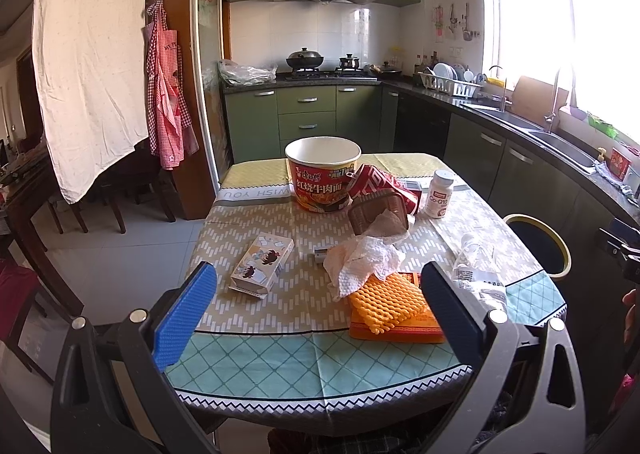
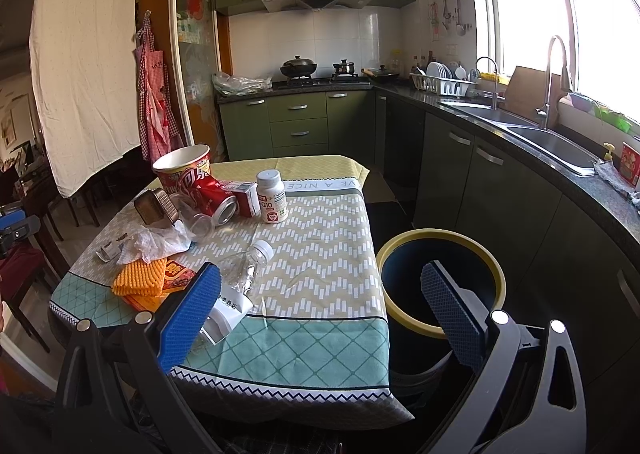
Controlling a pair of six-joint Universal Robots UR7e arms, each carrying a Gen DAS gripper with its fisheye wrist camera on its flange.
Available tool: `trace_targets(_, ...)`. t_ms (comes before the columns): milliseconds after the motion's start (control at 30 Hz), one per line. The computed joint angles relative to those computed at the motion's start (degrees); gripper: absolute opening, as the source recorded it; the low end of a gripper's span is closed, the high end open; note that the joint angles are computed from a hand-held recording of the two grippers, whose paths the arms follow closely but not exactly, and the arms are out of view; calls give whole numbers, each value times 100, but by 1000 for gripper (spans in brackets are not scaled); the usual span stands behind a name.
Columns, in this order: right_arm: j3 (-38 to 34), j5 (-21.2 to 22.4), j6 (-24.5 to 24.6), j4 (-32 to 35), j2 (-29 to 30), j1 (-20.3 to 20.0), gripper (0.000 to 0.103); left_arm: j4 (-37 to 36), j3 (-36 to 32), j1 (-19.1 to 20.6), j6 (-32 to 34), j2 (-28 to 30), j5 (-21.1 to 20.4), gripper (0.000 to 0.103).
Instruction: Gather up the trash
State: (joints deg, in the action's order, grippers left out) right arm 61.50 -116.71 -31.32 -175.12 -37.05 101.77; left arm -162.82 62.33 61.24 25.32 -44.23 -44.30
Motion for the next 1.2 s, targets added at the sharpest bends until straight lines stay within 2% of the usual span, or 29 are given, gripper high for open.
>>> trace_targets(1200,-45,16,-4,41,28,-48,99,131,-29,12,-15,24,1,97)
